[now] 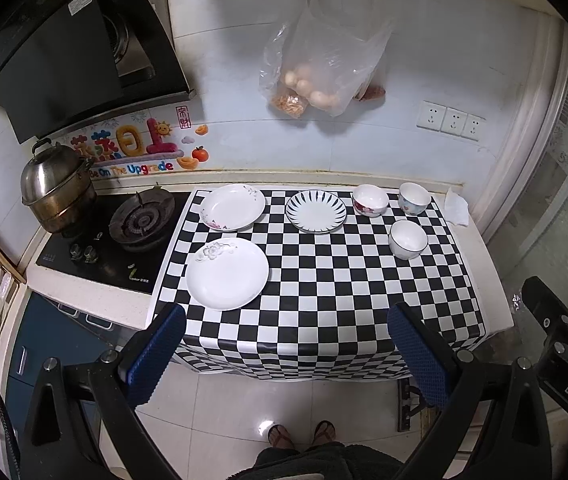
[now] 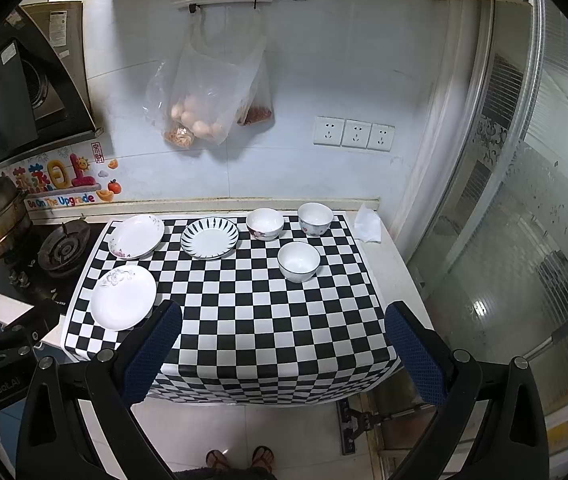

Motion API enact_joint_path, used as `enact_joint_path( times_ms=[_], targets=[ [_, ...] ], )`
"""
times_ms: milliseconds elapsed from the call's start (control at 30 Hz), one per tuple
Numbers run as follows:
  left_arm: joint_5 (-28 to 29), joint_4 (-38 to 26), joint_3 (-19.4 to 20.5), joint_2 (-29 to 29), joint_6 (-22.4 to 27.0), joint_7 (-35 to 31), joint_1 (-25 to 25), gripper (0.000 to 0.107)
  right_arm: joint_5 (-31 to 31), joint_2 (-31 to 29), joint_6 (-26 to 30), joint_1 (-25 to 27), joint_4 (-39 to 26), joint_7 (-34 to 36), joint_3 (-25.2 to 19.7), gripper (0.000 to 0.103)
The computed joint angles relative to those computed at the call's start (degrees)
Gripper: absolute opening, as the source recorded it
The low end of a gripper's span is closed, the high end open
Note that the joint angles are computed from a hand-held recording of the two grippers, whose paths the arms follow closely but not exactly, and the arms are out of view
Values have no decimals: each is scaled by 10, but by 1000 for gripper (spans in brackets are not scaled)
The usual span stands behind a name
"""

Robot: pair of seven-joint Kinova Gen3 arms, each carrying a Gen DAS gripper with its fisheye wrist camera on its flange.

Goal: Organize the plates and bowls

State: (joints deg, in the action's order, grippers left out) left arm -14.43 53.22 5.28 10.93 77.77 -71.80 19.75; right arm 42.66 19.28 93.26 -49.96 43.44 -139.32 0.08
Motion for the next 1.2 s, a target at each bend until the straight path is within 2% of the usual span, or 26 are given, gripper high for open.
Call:
enact_joint_path(
  times_ms=[233, 1200],
  targets=[
    [-5, -3, 1, 2, 3, 7, 8, 103, 1, -12, -2, 0, 19, -11, -7, 103],
    [-10, -5, 1, 4, 3, 13, 14, 103, -24, -22, -2, 20, 23, -17, -18, 103]
  ],
)
